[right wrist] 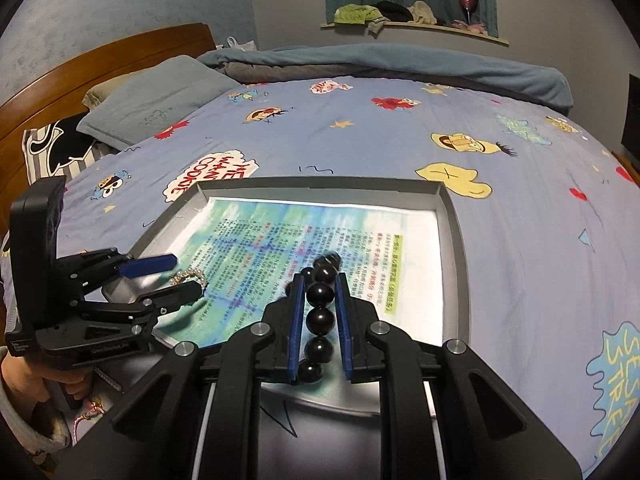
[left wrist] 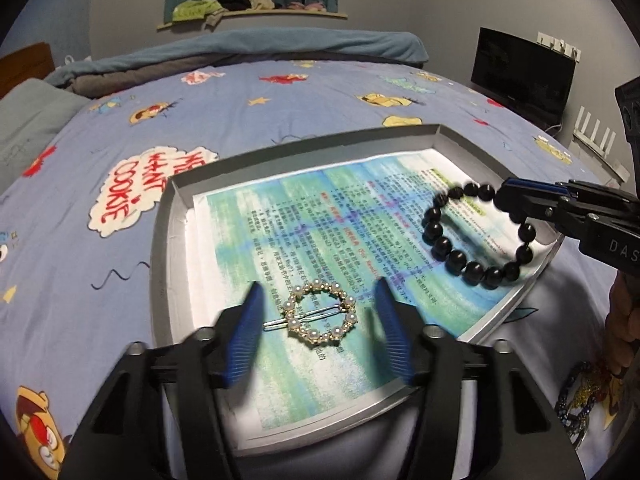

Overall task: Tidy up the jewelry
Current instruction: 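Open both tools to drop the clip and bracelet into the gray box, then grasp the red bead cluster with the right tool while the left tool returns to the pile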

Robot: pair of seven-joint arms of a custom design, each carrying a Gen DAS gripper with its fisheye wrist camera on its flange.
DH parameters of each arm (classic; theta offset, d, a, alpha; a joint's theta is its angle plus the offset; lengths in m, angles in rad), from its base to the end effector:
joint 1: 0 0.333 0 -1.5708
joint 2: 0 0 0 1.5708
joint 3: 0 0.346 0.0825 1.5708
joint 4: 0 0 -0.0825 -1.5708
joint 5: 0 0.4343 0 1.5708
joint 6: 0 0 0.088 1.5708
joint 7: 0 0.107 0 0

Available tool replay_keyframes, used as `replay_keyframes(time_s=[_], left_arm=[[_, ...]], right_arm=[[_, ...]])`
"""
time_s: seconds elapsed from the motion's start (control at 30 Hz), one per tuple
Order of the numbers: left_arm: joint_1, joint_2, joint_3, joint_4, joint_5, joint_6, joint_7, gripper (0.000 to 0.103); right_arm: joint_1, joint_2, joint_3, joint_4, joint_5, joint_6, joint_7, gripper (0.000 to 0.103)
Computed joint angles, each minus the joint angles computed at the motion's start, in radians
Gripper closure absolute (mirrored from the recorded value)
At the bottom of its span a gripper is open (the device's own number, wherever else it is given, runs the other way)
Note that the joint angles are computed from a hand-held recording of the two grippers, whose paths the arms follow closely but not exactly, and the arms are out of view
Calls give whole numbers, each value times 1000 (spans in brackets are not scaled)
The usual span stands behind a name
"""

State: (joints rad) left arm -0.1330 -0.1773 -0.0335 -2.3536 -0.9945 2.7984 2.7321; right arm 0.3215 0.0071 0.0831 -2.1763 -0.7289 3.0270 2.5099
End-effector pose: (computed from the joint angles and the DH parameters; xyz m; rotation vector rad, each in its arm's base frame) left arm 0.5448 -0.0522 0.4557 -1.3489 2.2229 -0.9978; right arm 0.5458 0.2881 0.4752 -1.7747 1.5185 -0.5778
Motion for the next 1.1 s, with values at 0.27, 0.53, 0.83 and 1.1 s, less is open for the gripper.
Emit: replay_keyframes(time_s=[0.27,0.53,0.83,1.1], left_arm=[[-41,-62,26,-39,-137,57,126,13],[-50,-165,67,-106,-200,40,175,12],[-53,-326,129,-238,-192,-8,173,12],[-63,-458,166,-369,-114,-50,112,12]], right_arm=[[-67,-66,29,-48,-314,77,313,54],[-158,-164,105,-114,-568,95,580,39],[-221,-302,171,-242,-681,103,750,34],[-241,-390,210,-348,-723,130,847,33]])
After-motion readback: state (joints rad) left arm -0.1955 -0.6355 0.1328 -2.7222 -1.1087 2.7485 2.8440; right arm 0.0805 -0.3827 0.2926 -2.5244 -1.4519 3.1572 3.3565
